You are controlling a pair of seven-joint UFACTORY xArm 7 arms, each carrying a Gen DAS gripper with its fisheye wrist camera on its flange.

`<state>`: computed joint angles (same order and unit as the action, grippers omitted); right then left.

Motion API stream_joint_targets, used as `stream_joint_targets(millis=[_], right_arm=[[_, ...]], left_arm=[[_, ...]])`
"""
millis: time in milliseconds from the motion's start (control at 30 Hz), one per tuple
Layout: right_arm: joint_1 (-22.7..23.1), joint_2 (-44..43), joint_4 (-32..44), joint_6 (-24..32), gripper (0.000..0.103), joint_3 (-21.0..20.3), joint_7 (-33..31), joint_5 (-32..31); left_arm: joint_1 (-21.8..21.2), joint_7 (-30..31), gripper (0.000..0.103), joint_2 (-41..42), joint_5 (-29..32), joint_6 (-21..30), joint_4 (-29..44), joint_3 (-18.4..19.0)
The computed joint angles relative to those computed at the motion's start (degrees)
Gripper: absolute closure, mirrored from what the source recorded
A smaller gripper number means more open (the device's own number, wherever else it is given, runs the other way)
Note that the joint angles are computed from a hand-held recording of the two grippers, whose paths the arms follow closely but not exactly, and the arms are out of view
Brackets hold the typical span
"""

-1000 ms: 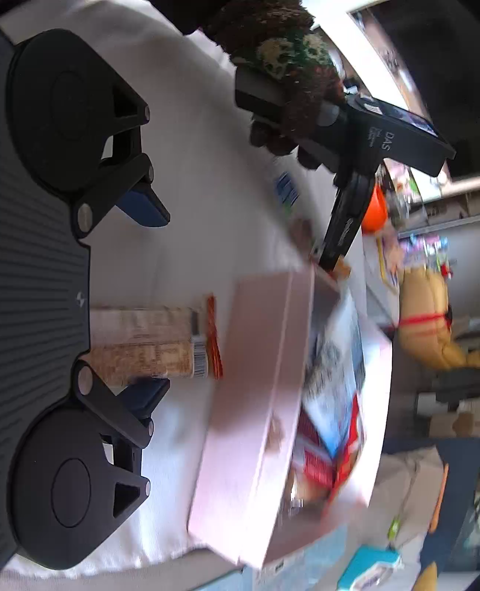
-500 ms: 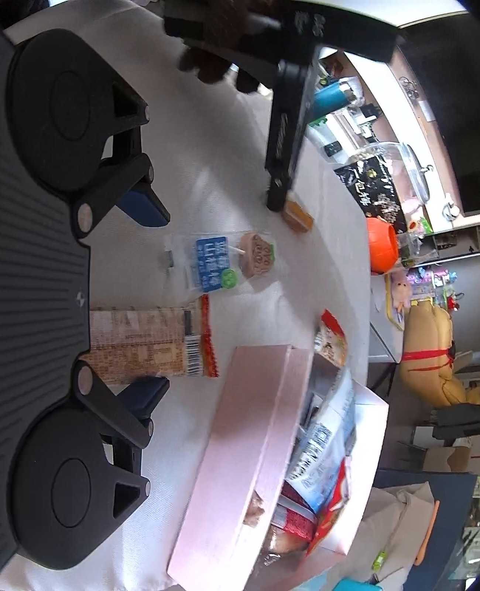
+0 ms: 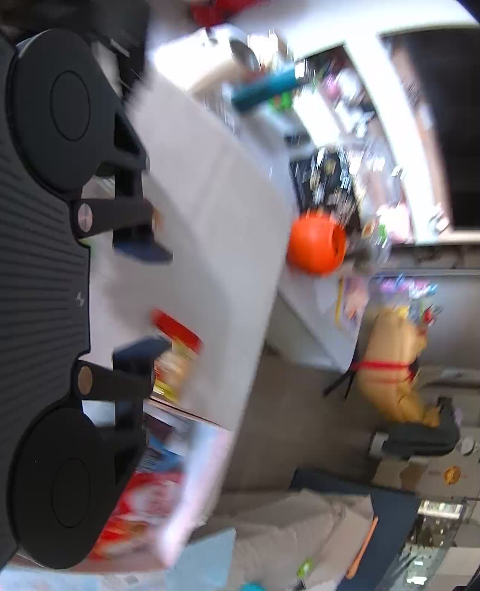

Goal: Organize snacks

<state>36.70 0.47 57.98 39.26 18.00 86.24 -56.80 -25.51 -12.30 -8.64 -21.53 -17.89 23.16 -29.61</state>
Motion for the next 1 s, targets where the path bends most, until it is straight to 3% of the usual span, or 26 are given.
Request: stream_joint_targets(millis=[100, 233, 333, 433, 633, 767, 867, 900, 1000], right_arm=[[0.84, 11.88, 13.48, 13.27, 0.077, -1.99, -7.49, 2.97], [3.28, 24.39, 27.01, 22.98, 0.077, -6.1, -15.54, 6.6], [5.39, 28.75, 32.22, 26.87, 0.077, -8.35, -19.5, 8.57], [6.34, 26.27, 29.04, 22.91, 0.077, -8.78, -21.51, 10.89], [4.89, 14.32, 12.5, 7.17, 0.078, -5.43, -24.78, 22.28], [7.37, 6.8, 3.32, 3.27, 0.077, -3.99, -17.6, 17.29], [6.81, -0.42, -4.71, -0.38, 0.062, -1.63, -9.83, 12.68], [6.37, -2.27, -6.66, -0.31, 0.051, -0.69, -7.15, 11.06], [5.54, -7.08, -11.58, 4.18, 0.032, 3.38, 0.29, 5.93]], left_arm=[[-3.13, -2.87, 0.065, 0.32, 4.02, -0.81, -0.79, 3.53], [-4.78, -4.73, 0.065, 0.19, 6.76, -2.26, -2.17, 5.46], [-5.97, -7.56, 0.065, -0.1, 9.31, -3.21, -3.44, 8.01], [-5.84, -10.23, 0.065, -0.2, 10.16, -3.73, -4.3, 9.28], [-5.31, -13.21, 0.065, -0.34, 11.94, -3.39, -4.19, 10.3], [-4.39, -11.42, 0.065, -0.59, 12.05, -2.32, -2.93, 8.23], [-4.92, -8.4, 0.065, 1.58, 15.99, -2.61, 0.42, 8.88], [-4.88, -6.35, 0.065, 3.33, 17.41, -3.79, 2.32, 9.1], [-5.75, -6.17, 0.065, 10.32, 25.06, -5.52, 10.51, 12.19]])
